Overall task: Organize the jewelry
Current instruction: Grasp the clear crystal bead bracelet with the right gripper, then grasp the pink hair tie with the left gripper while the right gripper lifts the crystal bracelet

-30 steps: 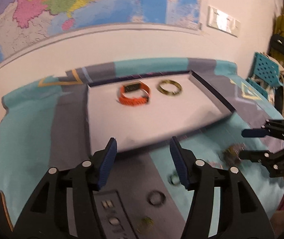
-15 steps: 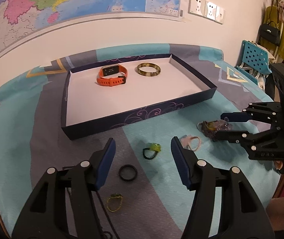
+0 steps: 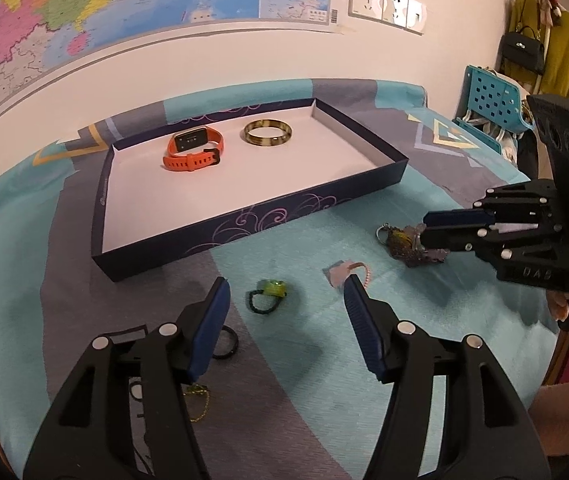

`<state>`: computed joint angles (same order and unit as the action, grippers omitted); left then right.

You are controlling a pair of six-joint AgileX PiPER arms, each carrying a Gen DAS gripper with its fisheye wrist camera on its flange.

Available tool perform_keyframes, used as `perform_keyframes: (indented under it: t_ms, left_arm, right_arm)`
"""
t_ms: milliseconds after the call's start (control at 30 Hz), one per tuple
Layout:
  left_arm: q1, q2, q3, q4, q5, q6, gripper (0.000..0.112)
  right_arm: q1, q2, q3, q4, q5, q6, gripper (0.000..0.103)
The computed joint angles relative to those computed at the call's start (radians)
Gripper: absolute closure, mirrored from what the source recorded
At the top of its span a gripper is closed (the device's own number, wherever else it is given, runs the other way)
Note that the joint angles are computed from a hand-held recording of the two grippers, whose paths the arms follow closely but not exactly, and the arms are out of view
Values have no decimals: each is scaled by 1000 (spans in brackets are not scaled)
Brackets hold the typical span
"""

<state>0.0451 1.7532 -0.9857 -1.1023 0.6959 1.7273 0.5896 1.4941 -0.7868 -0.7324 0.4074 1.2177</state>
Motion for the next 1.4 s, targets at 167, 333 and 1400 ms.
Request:
perform_keyframes:
  t_ms: [167,333,1400]
  left_arm:
    - [-2,1,3,1,10,2,53]
    - [-6,-3,12,1,28,21,53]
    - [-122,91,-67,105,17,-124,73]
  right_arm:
    - [-22,-40,21,13,-19,10,95]
    - [-48,-89,50,22,-64,24,95]
    - [40,-103,92,240,-138,-95,88]
